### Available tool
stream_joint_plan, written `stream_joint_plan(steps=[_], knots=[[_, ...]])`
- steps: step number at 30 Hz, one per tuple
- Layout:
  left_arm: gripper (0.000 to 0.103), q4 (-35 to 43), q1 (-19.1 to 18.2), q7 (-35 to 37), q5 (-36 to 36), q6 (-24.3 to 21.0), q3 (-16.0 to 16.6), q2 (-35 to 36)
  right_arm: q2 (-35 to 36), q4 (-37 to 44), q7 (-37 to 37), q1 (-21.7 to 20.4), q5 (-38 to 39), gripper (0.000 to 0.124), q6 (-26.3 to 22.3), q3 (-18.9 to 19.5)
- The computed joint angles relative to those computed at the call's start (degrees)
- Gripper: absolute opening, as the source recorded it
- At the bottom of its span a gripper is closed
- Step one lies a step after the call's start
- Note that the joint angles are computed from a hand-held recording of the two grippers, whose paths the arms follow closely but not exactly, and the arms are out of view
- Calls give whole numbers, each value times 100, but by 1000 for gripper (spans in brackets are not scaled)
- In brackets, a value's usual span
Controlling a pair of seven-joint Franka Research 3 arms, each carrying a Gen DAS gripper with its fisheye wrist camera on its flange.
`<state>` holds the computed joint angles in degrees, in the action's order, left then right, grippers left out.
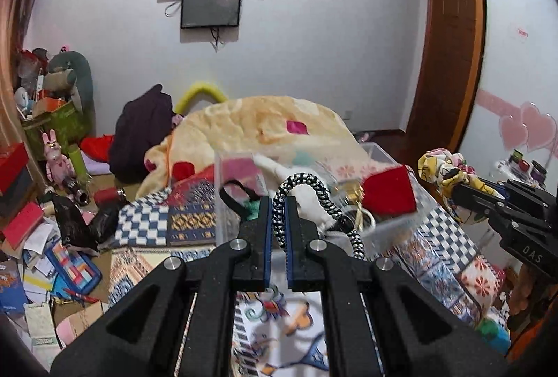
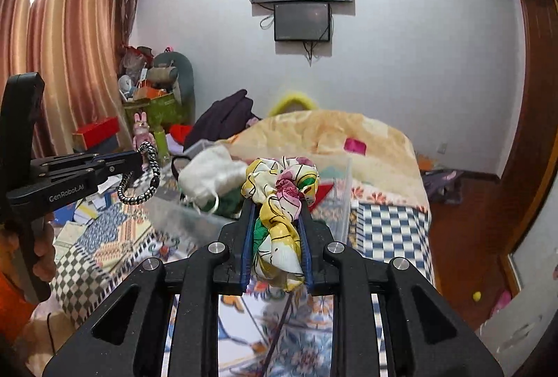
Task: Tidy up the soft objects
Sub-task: 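Lower both items into the clear box and release them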
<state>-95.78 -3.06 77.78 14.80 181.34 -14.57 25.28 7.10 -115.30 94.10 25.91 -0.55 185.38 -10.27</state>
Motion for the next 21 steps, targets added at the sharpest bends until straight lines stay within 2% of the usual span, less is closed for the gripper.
stream_joint_plan(steps=[7, 9, 13, 16, 18, 21], knots=[[5, 658, -661, -556, 259, -341, 872, 389, 469, 698, -856, -918, 836, 20, -176, 1142], [5, 800, -792, -715, 395, -453, 1054, 501, 620, 892, -883, -810, 896, 20, -268, 1040], [5, 1032, -847, -852, 583, -648, 1125, 698, 976, 1373, -994, -785, 1034, 20, -619, 1053], [5, 1142, -1076, -1190, 831, -630, 1464, 811, 1136, 1572, -1026, -761, 1074, 20, -843, 1045], [5, 1194, -979, -1176, 879, -665, 1351, 866, 1259, 1714, -916, -641, 986, 21, -1014, 916], [5, 1294, -747, -968, 796, -816, 1025, 961, 1389, 1856, -878, -643, 965, 23, -1187, 932]])
